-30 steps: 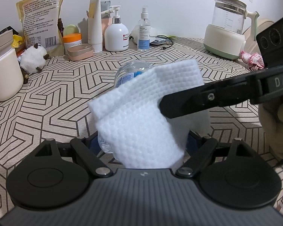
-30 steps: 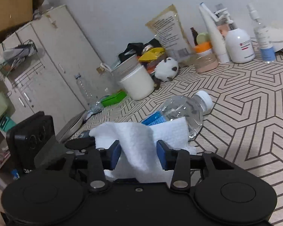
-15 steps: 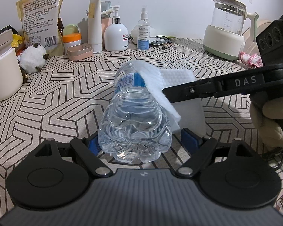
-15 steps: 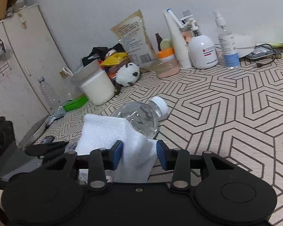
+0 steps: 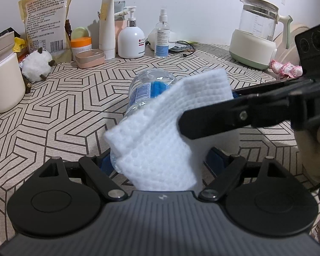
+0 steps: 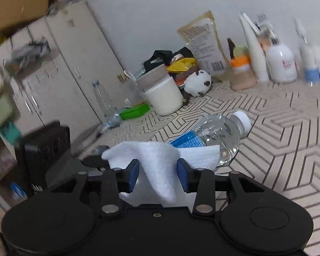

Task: Clean container
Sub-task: 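Rub the wipe over the bottle shoulder again with the right tool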

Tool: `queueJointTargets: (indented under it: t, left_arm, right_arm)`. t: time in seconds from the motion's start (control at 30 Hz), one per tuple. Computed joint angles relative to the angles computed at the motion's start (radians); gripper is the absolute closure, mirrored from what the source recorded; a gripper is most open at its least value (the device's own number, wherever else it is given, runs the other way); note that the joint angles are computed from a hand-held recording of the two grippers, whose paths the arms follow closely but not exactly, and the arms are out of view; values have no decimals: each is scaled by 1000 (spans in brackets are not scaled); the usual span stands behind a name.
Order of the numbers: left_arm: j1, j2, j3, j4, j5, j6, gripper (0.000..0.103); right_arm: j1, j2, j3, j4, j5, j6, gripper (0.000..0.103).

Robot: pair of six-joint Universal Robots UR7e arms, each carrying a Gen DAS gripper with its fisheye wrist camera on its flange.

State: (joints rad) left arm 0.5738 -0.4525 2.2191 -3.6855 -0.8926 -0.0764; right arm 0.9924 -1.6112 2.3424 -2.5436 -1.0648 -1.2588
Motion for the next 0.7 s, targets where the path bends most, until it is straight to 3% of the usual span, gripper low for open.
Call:
queueJointTargets:
  t: [0.3,0.53,0.7]
  left_arm:
    - [22,-14,8,-14,-17,21,18]
    - [15,-11,5,-1,3,24,18]
    - [29,-16,7,-18,-19,25,18]
  right_arm:
    - [-6,12,5,-67,-5,56,57]
    - [3,50,46,-315,-48,120,57]
    - [6,57,46,-329,-54,118,57]
